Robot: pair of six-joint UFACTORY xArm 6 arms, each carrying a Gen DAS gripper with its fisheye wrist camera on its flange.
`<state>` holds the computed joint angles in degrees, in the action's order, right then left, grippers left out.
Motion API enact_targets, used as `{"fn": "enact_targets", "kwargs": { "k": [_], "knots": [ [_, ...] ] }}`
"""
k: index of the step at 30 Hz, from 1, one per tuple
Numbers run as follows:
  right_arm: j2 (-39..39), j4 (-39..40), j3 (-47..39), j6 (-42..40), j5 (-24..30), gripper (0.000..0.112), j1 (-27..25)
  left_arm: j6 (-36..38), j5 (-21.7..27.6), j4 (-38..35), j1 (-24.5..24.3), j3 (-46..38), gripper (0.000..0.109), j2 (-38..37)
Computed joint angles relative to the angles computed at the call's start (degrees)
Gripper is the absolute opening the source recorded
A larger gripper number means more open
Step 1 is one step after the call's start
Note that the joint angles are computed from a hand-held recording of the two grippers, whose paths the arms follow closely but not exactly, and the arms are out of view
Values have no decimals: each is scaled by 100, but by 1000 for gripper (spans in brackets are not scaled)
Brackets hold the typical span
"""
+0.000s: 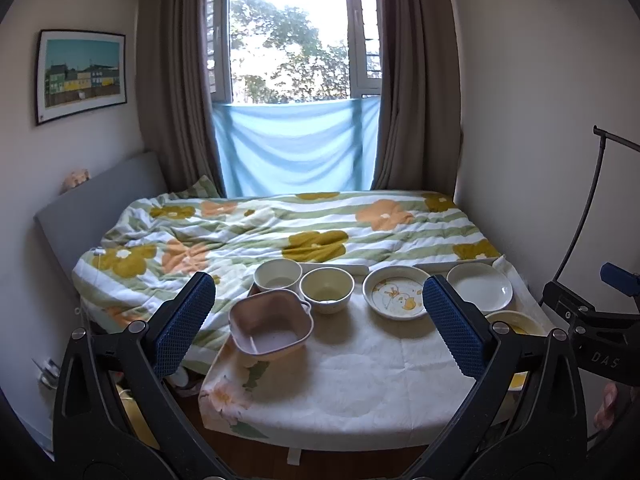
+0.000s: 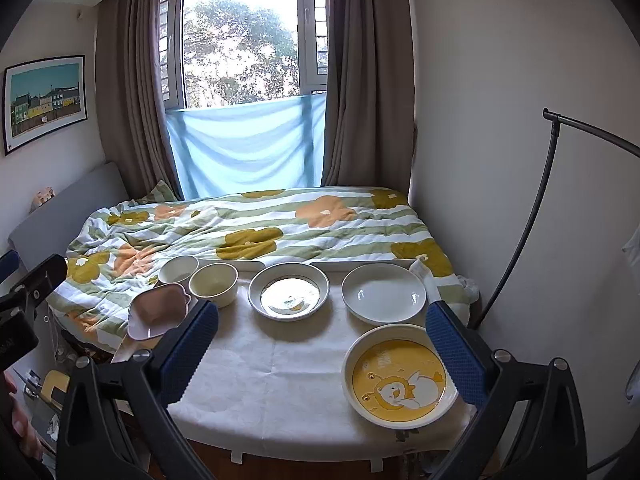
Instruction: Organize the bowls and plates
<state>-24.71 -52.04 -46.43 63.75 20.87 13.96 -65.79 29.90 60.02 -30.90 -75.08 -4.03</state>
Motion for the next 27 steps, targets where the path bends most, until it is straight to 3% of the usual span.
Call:
{"fn": "enact_targets", "kwargs": {
  "k": [27],
  "knots": [
    [46, -111, -31, 104, 27, 103, 36, 181, -82, -208, 62, 57, 103, -60]
  ]
}}
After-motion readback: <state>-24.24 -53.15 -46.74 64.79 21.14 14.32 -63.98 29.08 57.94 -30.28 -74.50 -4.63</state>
